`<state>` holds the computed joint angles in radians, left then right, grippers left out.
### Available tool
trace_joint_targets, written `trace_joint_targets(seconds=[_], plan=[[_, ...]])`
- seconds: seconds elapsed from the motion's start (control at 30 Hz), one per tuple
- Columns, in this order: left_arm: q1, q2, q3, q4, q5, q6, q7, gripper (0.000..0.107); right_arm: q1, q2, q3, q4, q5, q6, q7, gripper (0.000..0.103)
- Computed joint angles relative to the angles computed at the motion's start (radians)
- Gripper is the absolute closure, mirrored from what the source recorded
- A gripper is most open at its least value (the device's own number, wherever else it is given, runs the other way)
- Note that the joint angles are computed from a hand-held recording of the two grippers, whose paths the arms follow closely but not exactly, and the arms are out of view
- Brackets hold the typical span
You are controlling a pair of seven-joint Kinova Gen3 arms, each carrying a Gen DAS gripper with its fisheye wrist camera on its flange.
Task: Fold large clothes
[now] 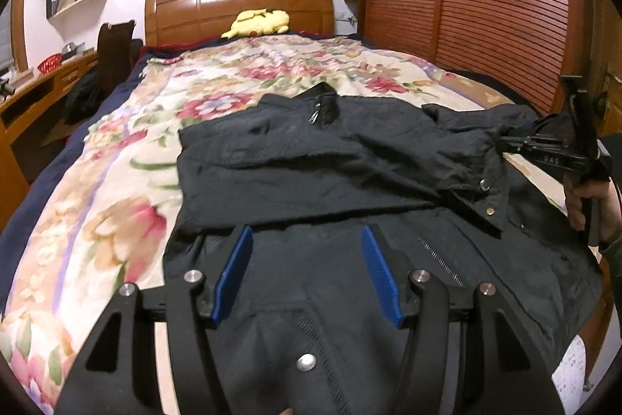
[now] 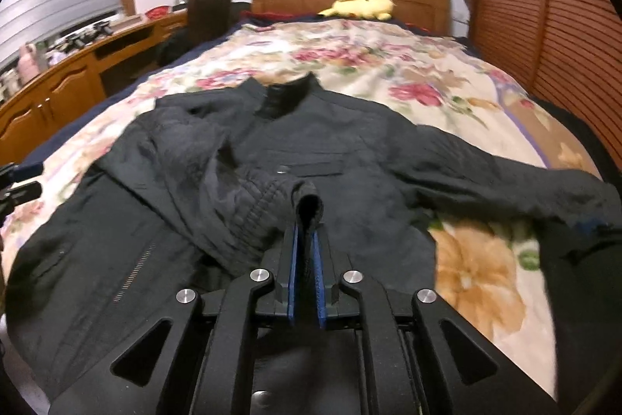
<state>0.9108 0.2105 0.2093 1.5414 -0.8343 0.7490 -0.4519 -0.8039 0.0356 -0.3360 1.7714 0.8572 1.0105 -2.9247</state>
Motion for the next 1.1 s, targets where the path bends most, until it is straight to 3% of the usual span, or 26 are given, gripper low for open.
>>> trace_joint_targets(seconds=[0.07, 0.13, 0.33, 0.53, 0.73, 0.9, 1.1], plan=[[0.005, 0.017, -0.001, -0.018, -0.005, -0.005, 0.003, 0.050, -0.001, 0.001, 0.001, 0.003, 0.012, 0.017, -0.018, 0.082], [0.019, 0.033, -0.008, -0.034, -0.013, -0.005, 0.012, 0.050, 0.007, -0.001, 0.007, 0.006, 0.008, 0.014, -0.011, 0.061], [0.050, 0.070, -0.038, -0.068, -0.033, -0.011, 0.018, 0.050, 0.021, 0.008, 0.013, 0.012, 0.014, -0.065, 0.053, 0.043], [0.042, 0.098, -0.058, -0.081, 0.005, -0.065, -0.011, 0.050, 0.021, 0.089, 0.046, -0.050, -0.063, -0.100, 0.223, 0.043], [0.032, 0.129, -0.079, -0.093, 0.068, -0.104, -0.076, 0.050, 0.015, 0.192, 0.113, -0.131, -0.152, -0.042, 0.408, 0.043], [0.009, 0.141, -0.086, -0.095, 0.152, -0.143, -0.162, 0.050, -0.004, 0.222, 0.186, -0.139, -0.103, 0.035, 0.351, 0.044], [0.016, 0.146, -0.113, -0.094, 0.187, -0.168, -0.206, 0.050, 0.042, 0.124, 0.166, -0.061, -0.108, -0.077, 0.330, 0.044]])
